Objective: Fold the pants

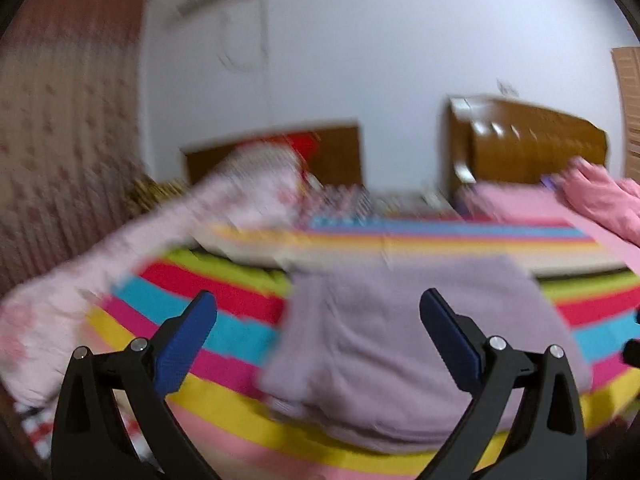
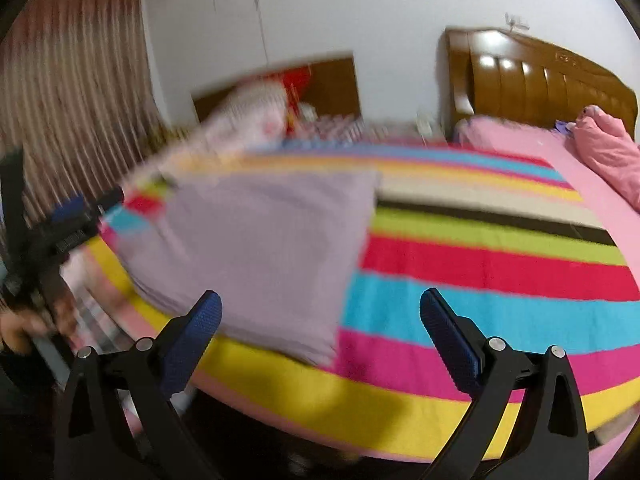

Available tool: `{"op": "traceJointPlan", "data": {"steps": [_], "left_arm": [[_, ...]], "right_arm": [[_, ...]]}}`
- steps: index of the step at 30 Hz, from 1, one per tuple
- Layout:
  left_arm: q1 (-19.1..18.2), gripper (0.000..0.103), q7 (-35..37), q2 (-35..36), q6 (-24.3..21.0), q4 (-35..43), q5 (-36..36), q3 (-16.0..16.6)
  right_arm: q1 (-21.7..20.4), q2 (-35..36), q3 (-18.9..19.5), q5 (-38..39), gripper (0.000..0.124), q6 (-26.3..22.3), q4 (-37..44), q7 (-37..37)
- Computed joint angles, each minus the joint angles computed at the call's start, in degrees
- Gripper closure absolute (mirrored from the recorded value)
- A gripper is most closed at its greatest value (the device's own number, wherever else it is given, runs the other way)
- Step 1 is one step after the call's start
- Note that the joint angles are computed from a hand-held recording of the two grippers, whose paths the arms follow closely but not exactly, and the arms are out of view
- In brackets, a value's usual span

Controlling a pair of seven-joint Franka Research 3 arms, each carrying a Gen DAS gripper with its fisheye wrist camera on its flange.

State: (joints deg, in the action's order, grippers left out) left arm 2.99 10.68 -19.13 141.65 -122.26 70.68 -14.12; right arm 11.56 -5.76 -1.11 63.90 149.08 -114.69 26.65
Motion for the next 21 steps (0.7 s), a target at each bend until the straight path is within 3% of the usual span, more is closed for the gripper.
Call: {"op": "traceJointPlan", "data": {"steps": [2,4,6,8,12,14,15,21], "left_arm": [[0.1,0.002,-1.4,-1.0,-6.9,2.0,3.4,-3.2],[-0.8,0.001,-2.5,-1.8,-10.3,3.0,6.2,-5.0],[-1.2,0.001,-4.0,-3.3,-8.6,2.2,7.4,-5.0],[-2.7,0.001,-9.9,-5.2,-0.9,-0.2,7.9,-2.0],[-5.5,0.002,-6.1,-4.5,6.8,-2.9,-10.8,3.0],[-6.9,0.002,-1.5,-3.6,6.4,-3.6,-18.4,3.9],[-7.5,0.002,1.0,-2.8,4.2,-3.5,-21.7,3.5],[-5.5,0.002,2.9,-2.0,-1.7,-4.1,-19.7,-2.6]], "right_arm": [[0.5,-2.0,-0.5,5.5,0.026,0.6,-0.7,-4.1],[1.0,-3.4,-0.8,9.4,0.026,1.0,-1.3,-7.6],[1.4,-4.1,-0.9,11.3,0.026,2.4,-2.0,-9.5],[1.5,-4.5,-1.0,11.3,0.026,3.0,-2.8,-9.6],[0.9,-3.9,-0.7,5.1,0.026,3.0,-3.8,-4.3],[0.9,-4.2,-0.7,3.2,0.026,2.7,-5.3,-2.7],[0.9,-4.4,-0.8,2.1,0.026,2.2,-5.9,-2.0],[0.6,-4.4,-0.9,-4.8,0.026,-0.5,-7.4,1.7]]}}
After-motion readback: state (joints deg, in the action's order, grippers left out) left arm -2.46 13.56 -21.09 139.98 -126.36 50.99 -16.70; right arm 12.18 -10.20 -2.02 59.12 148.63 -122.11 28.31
